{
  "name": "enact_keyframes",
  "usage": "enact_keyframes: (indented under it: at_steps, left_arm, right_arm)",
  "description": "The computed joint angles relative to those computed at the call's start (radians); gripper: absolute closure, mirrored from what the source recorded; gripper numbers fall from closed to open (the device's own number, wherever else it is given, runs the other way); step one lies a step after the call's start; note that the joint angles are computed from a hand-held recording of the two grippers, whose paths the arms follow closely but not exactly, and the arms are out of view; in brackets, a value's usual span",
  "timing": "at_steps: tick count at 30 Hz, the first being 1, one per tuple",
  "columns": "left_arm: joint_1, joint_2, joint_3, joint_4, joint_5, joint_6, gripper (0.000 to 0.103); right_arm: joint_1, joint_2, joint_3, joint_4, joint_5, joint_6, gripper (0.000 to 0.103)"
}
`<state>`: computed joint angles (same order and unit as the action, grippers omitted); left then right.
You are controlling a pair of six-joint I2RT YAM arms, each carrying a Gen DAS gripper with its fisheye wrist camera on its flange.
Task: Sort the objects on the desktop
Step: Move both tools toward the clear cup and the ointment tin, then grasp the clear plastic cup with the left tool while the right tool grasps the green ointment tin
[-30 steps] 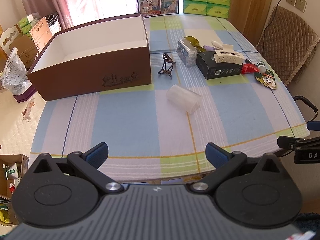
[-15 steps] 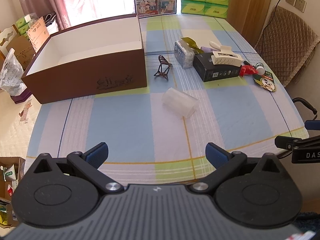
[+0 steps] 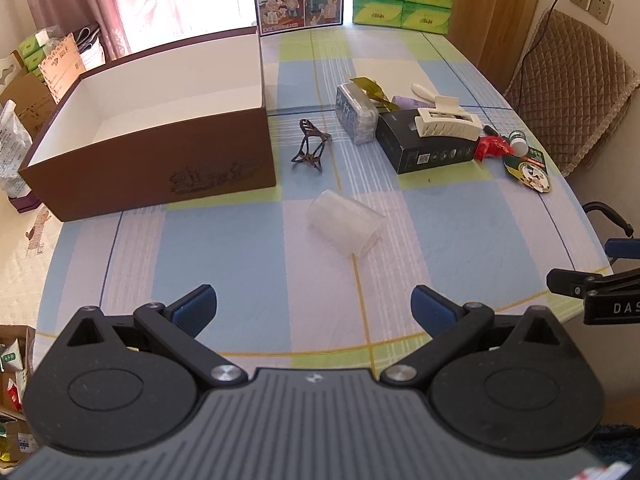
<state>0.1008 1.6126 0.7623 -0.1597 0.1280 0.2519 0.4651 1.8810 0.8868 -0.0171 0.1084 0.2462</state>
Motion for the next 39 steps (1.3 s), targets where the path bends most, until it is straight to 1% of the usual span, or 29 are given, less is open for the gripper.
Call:
enact_keyframes:
  at_steps: [8, 12, 19, 26, 29, 32, 34, 36, 37, 38, 39]
  left_arm:
    - [-0.040, 0.126, 0.084, 0.050, 0.003, -0.023, 0.001]
    - [-0.065, 0.200, 0.136, 0.061, -0.011, -0.053, 0.001]
    - [-0.110, 0.343, 0.256, 0.048, -0.041, -0.152, 0.001]
    - [-0.153, 0.496, 0.391, 0.029, -0.084, -0.290, 0.001]
    - [-0.171, 0.561, 0.454, 0.025, -0.118, -0.347, 0.003]
    - [-0.183, 0.626, 0.522, 0.003, -0.153, -0.386, 0.006]
    - [-0.189, 0.658, 0.548, -0.001, -0.176, -0.398, 0.012]
    - [-0.193, 0.680, 0.559, 0.002, -0.198, -0.392, 0.020]
    - [-0.193, 0.684, 0.559, 0.001, -0.202, -0.388, 0.022]
    - [-0.190, 0.689, 0.559, 0.001, -0.201, -0.384, 0.027]
    - [-0.184, 0.691, 0.555, 0.005, -0.192, -0.377, 0.037]
  right_arm:
    - [-0.091, 0.080, 0.075, 0.024, -0.060, -0.068, 0.002]
    - [-0.132, 0.120, 0.115, 0.035, -0.081, -0.099, 0.002]
    - [-0.205, 0.206, 0.230, -0.024, -0.111, -0.152, 0.002]
    - [-0.270, 0.289, 0.346, -0.086, -0.142, -0.210, 0.002]
    - [-0.288, 0.317, 0.386, -0.102, -0.158, -0.238, 0.002]
    - [-0.303, 0.348, 0.429, -0.120, -0.173, -0.262, 0.002]
    - [-0.311, 0.372, 0.462, -0.136, -0.183, -0.273, 0.002]
    - [-0.319, 0.392, 0.489, -0.151, -0.190, -0.284, 0.002]
    - [-0.322, 0.401, 0.502, -0.157, -0.195, -0.290, 0.002]
    - [-0.326, 0.410, 0.515, -0.162, -0.199, -0.296, 0.002]
    - [-0.329, 0.420, 0.529, -0.167, -0.204, -0.303, 0.002]
